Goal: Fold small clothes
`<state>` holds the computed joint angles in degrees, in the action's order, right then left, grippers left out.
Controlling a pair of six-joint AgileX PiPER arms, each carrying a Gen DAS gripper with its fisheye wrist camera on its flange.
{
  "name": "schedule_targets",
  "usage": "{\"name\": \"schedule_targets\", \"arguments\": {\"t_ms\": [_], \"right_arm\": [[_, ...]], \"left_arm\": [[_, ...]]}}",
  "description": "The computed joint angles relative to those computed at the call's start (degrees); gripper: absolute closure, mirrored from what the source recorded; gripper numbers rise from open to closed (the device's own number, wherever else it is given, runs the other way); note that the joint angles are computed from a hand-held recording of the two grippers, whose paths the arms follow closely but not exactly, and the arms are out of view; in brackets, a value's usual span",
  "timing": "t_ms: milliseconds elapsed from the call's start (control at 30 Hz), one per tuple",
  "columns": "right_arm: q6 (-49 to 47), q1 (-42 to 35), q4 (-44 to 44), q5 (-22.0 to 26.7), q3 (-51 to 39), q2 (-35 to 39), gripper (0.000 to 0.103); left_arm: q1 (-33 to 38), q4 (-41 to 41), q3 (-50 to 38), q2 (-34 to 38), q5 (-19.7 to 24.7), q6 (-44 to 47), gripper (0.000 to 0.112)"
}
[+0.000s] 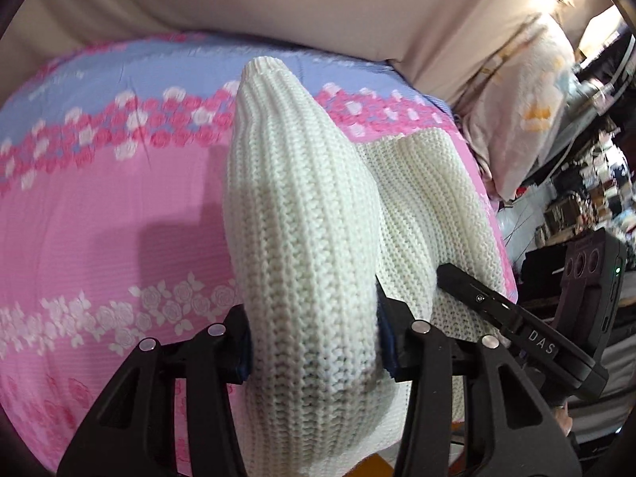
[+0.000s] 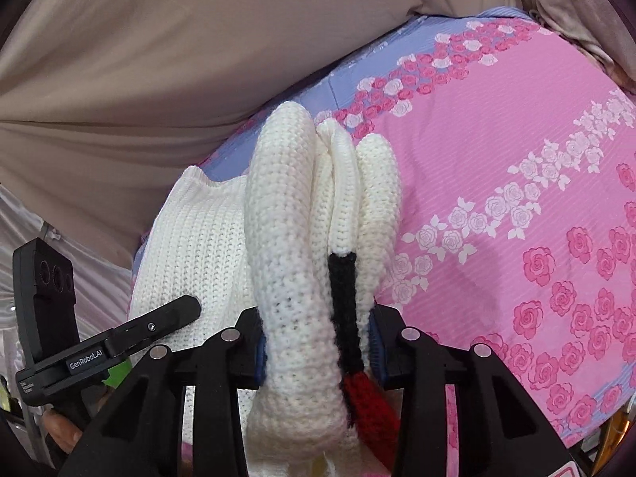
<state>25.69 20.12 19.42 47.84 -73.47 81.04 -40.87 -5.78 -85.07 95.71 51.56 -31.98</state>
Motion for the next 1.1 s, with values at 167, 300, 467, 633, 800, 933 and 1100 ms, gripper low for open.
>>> {"name": "schedule_targets", "arguments": {"t_ms": [167,300,467,633,800,933,1100], "right_arm": [[3.9,1.1,-4.6,2.2,-3.3,-3.8,0.066],[8.6,4.2,-11.2,5.1,-8.9,-5.4,0.066],[9.3,8.6,-16.5,8.2,-20.3,-3.7,0.065],[7.5,13.2,-19.0,10.6,-35.1,1.9,0.065],[2.4,16.1,-18.9,15.5,-55.4,11.7,0.065],[-1.3,15.9,-16.0,21.1,-72.2,21.8,0.063],[-3.3,13.0,-10.1,13.1,-55.2,22.0,0.054]], "left_arm": [[-2.1,3.9,-5.3,-1.4,3.7,-0.1,0.067],[-1.9,4.3,-8.1,-4.2,5.6,2.3,0.067],[1.6,3.8,-10.0,-10.0,7.3,6.8,0.066],[9.2,-0.9,-12.7,-15.1,9.7,14.3,0.066],[18.4,-4.8,-16.8,-18.5,11.9,21.7,0.065],[25.8,-9.1,-13.4,-21.0,11.7,25.2,0.06],[36.8,-18.2,8.7,-21.6,2.3,33.4,0.046]]}}
